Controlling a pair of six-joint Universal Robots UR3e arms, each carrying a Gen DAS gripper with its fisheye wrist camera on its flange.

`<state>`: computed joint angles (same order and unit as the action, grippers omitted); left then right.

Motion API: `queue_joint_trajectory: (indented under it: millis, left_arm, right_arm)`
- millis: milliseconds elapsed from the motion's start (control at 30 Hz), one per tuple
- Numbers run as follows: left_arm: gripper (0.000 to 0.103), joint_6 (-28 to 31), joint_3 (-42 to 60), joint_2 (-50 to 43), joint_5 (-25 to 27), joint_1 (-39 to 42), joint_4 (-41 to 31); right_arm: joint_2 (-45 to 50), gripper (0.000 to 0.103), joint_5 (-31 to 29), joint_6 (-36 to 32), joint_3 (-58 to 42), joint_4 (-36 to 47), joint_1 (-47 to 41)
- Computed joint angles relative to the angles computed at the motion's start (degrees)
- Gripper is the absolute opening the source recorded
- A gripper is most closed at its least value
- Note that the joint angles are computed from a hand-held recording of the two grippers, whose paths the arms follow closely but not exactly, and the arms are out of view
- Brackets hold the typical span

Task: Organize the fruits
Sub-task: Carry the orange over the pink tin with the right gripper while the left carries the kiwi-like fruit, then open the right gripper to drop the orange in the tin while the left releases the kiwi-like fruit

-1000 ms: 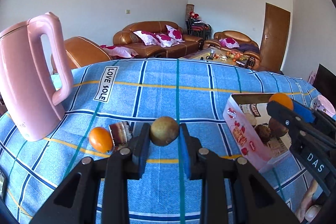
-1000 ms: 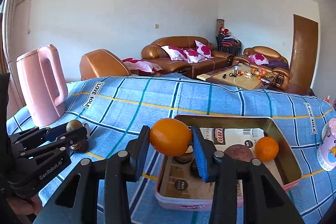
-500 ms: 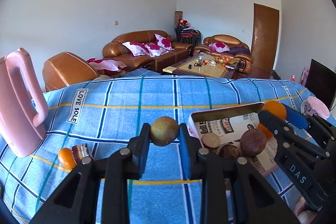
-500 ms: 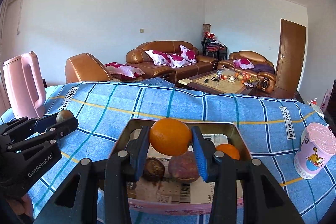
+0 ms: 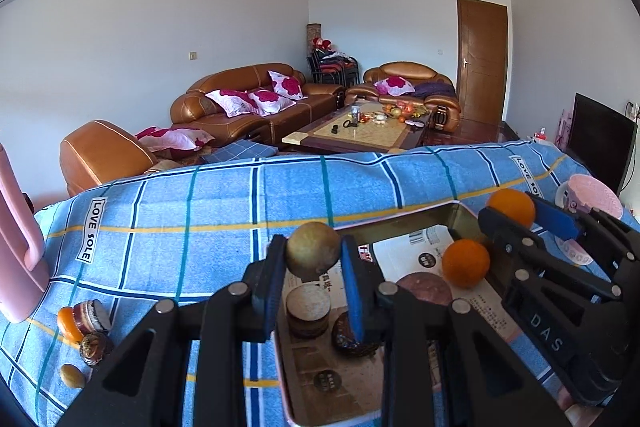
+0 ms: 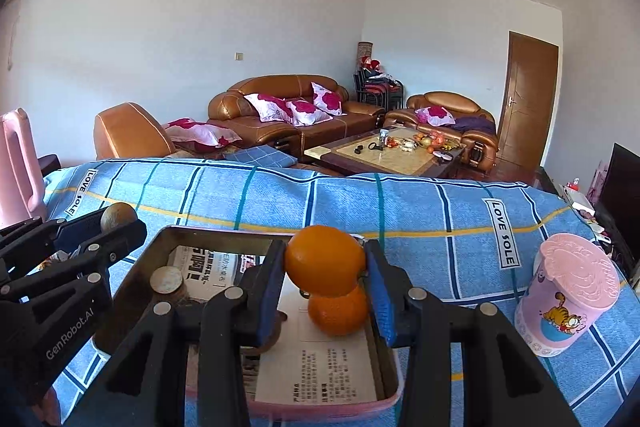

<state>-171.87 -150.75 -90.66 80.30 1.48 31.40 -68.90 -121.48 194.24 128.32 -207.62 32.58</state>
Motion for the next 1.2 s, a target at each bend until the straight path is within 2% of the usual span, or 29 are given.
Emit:
queue_joint_trajectory:
  millis: [133, 300, 467, 667, 1033, 1167, 1200]
  left_arm:
    - [0.029, -1.49, 3.05, -5.15, 4.96, -4.53, 2.61]
    - [0.029, -0.74, 2.57, -6.93, 3.68, -3.63, 3.53]
    - [0.029, -0.24, 3.10, -7.80, 3.36, -3.76, 1.85]
    - [0.029, 0.08, 3.02, -7.67, 3.45, -4.11, 1.46]
    - [0.031, -0.49, 3.23, -8.67, 5.89, -5.41, 2.94]
    - [0.042, -1.59, 2.65, -8.26, 6.58, -4.81, 3.37]
    - [0.050, -2.05, 2.26, -8.15, 6.71, -4.47, 3.97]
  right_arm:
    - [-0.47, 0.042, 2.02, -0.32, 1.35, -0.07, -2.40]
    - [-0.83, 0.042, 5.35, 0.60, 1.05, 3.01, -3.98]
    - [0.56, 0.042, 4.73, 0.21, -1.43, 6.93, -2.45]
    - [-0.21, 0.042, 8.17, -0.22, -1.40, 9.10, -3.87]
    - [-0.32, 0.043, 13.27, -1.21, -0.17, 7.85, -5.47]
    - [-0.49, 0.048, 13.12, -0.36, 0.08, 7.96, -5.77]
    - [-0.65, 0.049, 13.32, -0.09, 0.47, 7.64, -6.05]
